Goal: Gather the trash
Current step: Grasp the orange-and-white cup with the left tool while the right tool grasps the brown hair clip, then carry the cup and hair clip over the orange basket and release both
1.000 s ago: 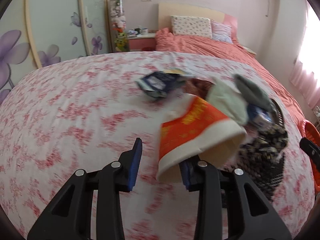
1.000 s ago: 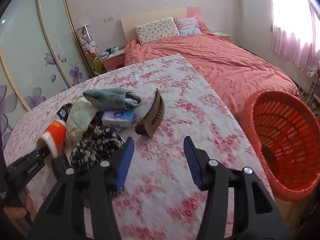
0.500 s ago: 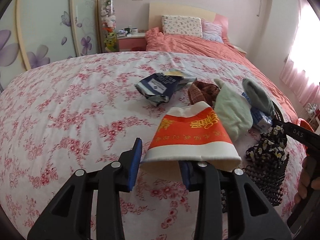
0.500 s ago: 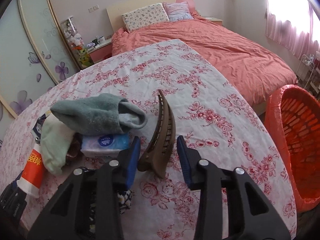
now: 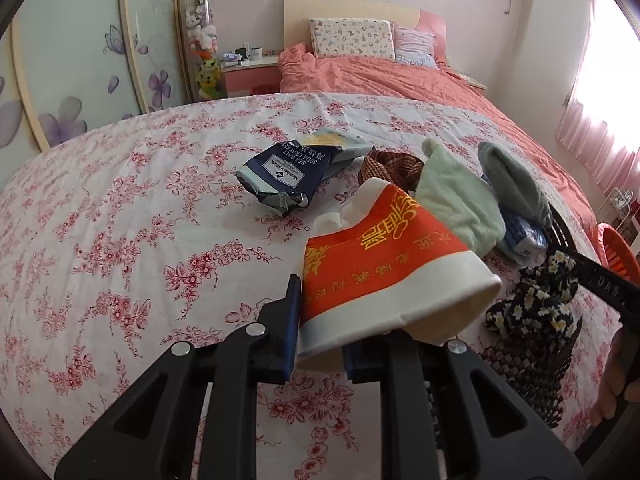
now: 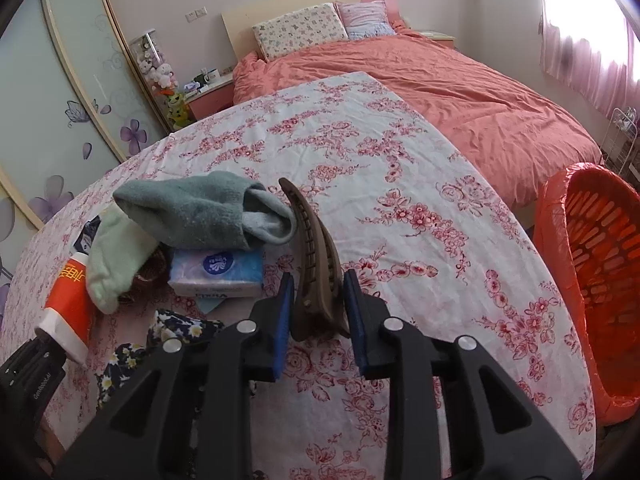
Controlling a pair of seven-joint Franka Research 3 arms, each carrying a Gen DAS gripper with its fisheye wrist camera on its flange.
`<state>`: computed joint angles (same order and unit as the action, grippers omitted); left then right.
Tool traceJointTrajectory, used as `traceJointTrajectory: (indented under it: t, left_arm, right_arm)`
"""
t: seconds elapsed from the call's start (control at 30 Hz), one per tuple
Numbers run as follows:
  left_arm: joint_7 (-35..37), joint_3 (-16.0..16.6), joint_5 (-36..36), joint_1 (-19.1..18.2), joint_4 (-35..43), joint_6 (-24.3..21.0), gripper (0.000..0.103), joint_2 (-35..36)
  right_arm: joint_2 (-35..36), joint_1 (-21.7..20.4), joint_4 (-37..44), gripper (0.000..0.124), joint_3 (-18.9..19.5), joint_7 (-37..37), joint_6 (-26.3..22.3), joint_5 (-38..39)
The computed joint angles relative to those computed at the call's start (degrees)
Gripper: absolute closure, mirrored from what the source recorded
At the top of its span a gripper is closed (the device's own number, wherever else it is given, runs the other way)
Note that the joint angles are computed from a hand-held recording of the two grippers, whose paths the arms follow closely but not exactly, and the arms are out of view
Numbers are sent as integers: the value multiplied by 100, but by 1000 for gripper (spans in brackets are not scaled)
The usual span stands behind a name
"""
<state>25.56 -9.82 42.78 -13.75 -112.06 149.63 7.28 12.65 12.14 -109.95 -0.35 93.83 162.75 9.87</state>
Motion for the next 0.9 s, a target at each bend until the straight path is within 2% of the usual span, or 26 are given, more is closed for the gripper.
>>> traceJointTrajectory:
  t: [0.1, 0.2, 0.23, 0.5, 0.9]
  left_arm:
    - [26, 1, -40, 0, 55, 23, 85, 64]
    - [40, 13, -121, 16, 25, 128, 99, 71]
    - [-30, 31, -100, 21, -26, 200, 100, 40]
    - [-656, 64, 419, 62, -280, 356, 100, -259]
    - [-967, -183, 833, 116, -284, 197, 100, -648]
  right_arm:
    - [45, 38, 61, 99, -35, 72, -22, -98]
    - [16, -61, 43, 99, 61, -120, -56, 119]
    - [-15, -99, 6, 99, 95, -201, -51, 226]
    - [-298, -187, -335, 99, 155, -567, 69, 648]
    - [-1177, -228, -1039, 99, 157, -986, 432, 1099]
